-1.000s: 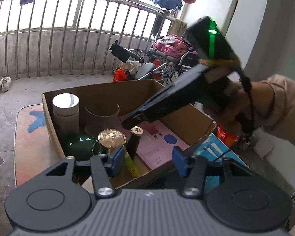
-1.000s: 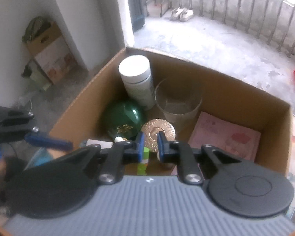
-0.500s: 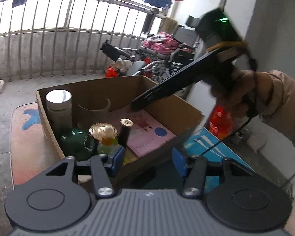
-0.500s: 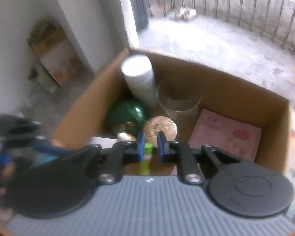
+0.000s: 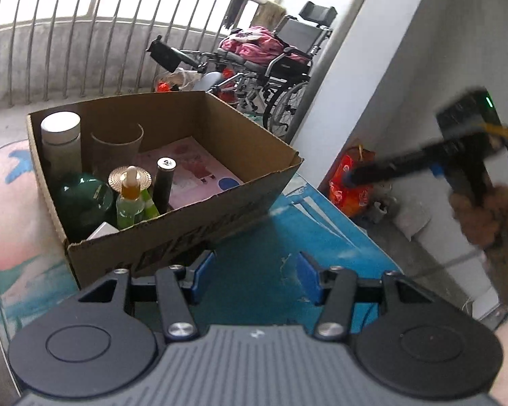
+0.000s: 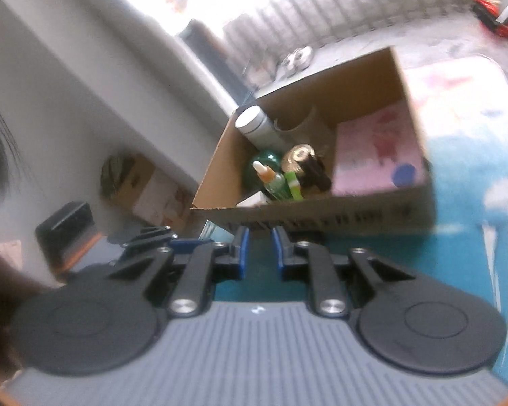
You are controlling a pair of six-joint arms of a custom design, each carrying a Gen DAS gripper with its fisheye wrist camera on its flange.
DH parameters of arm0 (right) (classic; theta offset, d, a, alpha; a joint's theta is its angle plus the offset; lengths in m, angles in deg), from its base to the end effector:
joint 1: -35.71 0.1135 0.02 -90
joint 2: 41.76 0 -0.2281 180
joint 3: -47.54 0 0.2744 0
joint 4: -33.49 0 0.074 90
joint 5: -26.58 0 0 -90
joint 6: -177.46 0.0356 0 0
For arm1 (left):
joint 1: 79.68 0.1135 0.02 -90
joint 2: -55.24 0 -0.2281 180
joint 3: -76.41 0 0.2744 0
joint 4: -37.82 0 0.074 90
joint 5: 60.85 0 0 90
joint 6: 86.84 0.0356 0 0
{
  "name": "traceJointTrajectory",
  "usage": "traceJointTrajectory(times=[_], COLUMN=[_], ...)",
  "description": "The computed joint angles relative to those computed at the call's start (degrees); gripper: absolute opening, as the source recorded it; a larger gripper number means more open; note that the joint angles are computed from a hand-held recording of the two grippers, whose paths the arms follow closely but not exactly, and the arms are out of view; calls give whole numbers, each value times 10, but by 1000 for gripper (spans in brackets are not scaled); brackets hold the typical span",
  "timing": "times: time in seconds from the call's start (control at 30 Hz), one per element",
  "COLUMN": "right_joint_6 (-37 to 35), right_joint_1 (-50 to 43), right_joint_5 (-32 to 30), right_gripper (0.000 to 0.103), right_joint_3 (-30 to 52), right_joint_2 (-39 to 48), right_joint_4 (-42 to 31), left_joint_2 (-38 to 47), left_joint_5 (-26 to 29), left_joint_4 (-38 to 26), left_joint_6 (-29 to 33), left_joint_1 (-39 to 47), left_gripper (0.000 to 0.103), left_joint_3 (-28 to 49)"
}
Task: Organize rigid objects
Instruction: 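Pull both grippers back from the box toward the black oval object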
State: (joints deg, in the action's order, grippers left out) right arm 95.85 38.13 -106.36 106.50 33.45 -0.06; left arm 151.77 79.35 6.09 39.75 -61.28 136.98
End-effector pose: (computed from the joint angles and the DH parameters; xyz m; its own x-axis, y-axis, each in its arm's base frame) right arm 0.2885 0.0365 0.1808 -0.8236 0.0721 -0.5626 -0.3538 0.7099 0.6089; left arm 0.2978 0.0703 0.0894 -0.6603 0.1825 -0.7285 0.5832 0.7357 -0.3444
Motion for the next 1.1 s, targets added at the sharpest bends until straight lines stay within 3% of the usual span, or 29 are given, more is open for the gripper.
traceJointTrajectory(times=[0.2, 0.27, 0.33, 0.47, 0.63, 0.83, 1.1], right_joint_6=[59, 85, 120, 166, 172, 173, 180], right_joint_1=[-26, -20, 9, 88, 125, 117, 120], right_joint_5=[-27, -27, -2, 95, 173, 151, 109], right_gripper=[17, 22, 29, 41, 44, 49, 50], right_joint_3=[-162, -206, -240, -238, -162, -58, 47], right_joint_2=[-170, -203, -206, -73, 145, 313, 445], right_joint_4=[33, 56, 109, 250, 386, 451, 490], left_joint_2=[-52, -66, -66, -15, 73, 155, 211], left_joint_5=[-33, -54, -87, -154, -228, -267, -252], left_joint_4=[-10, 14, 75, 202, 347, 390, 425], left_joint_6=[-38, -61, -103, -180, -228, -235, -243], left_joint_1=[-4, -13, -32, -76, -130, -157, -154], left_gripper=[60, 62, 69, 69, 73, 73, 73], left_joint_3=[-38, -60, -87, -104, -102, -60, -33])
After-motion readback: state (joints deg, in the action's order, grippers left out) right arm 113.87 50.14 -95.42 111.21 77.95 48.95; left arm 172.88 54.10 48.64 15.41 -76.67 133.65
